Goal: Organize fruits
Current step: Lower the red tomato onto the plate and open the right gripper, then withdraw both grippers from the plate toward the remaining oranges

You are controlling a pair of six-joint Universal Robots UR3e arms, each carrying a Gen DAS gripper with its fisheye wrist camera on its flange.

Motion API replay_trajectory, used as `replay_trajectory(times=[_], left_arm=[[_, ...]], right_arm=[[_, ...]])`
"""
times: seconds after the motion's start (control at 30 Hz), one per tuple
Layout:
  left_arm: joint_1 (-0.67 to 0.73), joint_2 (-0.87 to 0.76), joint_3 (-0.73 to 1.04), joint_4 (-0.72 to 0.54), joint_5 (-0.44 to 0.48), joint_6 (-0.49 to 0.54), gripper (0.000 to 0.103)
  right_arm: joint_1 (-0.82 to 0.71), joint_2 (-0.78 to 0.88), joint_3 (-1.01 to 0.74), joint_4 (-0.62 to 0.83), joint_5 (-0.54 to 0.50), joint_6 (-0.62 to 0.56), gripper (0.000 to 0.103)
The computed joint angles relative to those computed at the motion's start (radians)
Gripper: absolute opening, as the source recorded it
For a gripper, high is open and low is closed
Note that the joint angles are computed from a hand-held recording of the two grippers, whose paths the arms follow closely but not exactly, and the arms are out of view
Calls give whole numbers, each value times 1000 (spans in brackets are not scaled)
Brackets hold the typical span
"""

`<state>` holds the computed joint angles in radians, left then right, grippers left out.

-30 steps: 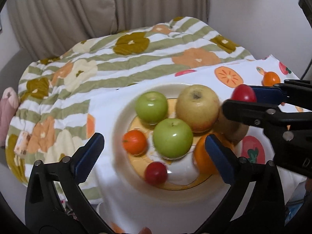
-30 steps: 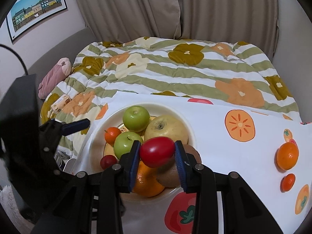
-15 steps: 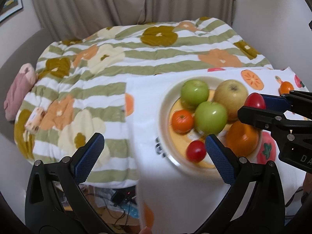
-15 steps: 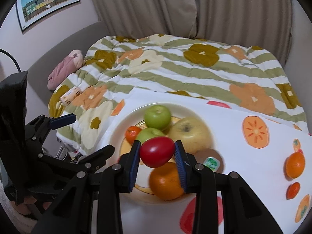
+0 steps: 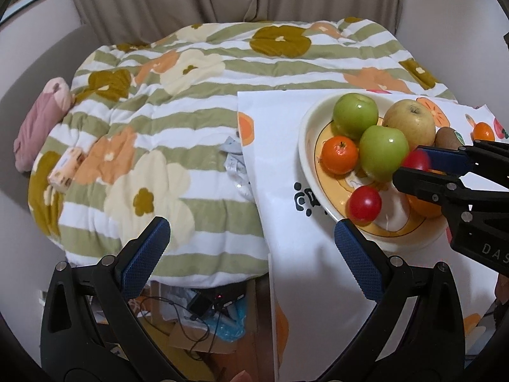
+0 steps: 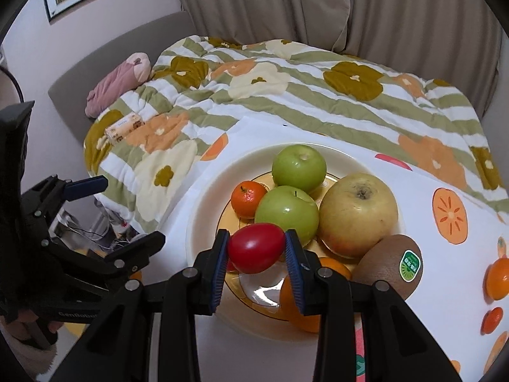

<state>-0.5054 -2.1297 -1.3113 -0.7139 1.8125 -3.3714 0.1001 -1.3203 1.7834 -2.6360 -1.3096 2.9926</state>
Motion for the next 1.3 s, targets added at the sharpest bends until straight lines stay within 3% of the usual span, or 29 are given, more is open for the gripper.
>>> replay_trajectory(times=[0.03, 0.1, 0.17, 0.23, 0.57, 0.6, 0.63, 0.9, 1.13, 1.3], left_arm=[[1, 3, -6, 5, -1, -1, 103], [0, 5, -11, 6, 8, -3, 103], [0, 10, -19, 9, 12, -7, 103], [2, 20, -29, 10, 13, -13, 103], [-3, 70, -65, 13, 29, -47, 103], [-6, 74, -65, 11, 33, -50, 103], [-8, 79, -66, 12, 34, -52, 103], [-43, 98, 3, -59, 67, -64, 103], [-133, 86, 158, -194, 162, -133, 103], [-218, -3, 365, -317, 222, -195, 103]], right_arm=[[2, -1, 2, -2, -2, -3, 33], [15, -2, 3, -3, -26, -1, 46], [16, -8, 19, -29, -42, 3, 77], [-4, -31, 47, -35, -6, -1, 90], [-29, -105, 91, -46, -1, 6, 91], [-32, -113, 94, -43, 4, 5, 93], [-33, -117, 95, -40, 6, 7, 103], [-71, -256, 145, 1, 10, 11, 103], [-220, -467, 194, 174, 105, -53, 103], [-453, -678, 247, 395, 250, -220, 103]])
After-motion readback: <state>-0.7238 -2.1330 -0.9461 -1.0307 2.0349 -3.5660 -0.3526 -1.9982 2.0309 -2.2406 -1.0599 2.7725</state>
